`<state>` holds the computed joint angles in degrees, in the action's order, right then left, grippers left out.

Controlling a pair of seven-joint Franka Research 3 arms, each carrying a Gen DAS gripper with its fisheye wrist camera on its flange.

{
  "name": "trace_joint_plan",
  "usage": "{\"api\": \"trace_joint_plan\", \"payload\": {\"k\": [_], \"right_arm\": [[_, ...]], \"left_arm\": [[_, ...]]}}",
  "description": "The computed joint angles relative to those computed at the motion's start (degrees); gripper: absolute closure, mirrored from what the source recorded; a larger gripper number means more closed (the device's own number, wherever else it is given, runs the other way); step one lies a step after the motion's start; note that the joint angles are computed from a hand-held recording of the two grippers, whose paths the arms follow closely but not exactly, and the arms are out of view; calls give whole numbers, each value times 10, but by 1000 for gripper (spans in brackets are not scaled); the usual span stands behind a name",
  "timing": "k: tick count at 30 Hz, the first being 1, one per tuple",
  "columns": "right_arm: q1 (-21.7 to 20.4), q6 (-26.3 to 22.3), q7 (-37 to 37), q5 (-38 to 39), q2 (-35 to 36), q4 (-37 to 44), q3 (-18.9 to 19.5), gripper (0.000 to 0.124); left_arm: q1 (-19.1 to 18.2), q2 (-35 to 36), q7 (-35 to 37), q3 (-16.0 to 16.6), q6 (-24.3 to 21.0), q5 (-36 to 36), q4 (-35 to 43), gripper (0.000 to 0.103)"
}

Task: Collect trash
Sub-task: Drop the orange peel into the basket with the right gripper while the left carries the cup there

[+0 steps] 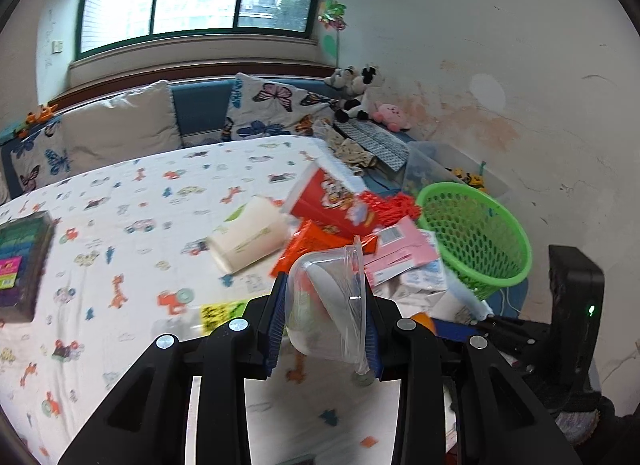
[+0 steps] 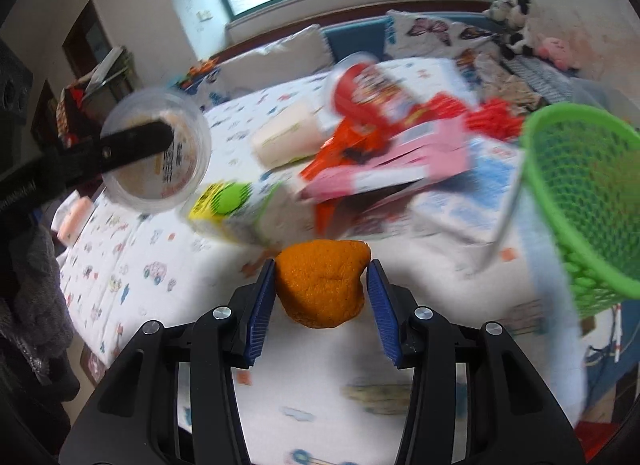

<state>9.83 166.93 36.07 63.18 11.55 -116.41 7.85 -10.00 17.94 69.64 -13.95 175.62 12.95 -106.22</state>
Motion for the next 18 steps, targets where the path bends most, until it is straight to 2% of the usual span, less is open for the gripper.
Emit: {"api": "trace_joint_plan", "payload": {"k": [5, 10, 18], "right_arm": [[-19, 27, 9, 2, -7, 1, -18, 77], [-45, 53, 25, -3, -2, 10, -30, 77], [-86, 67, 107, -70, 30, 35, -48, 77]], "left_arm": [[7, 43, 37, -35, -27, -19, 65, 70], [-5, 94, 69, -53, -64, -40, 145, 70], [-62, 178, 100, -38, -133, -37, 291, 70]]}}
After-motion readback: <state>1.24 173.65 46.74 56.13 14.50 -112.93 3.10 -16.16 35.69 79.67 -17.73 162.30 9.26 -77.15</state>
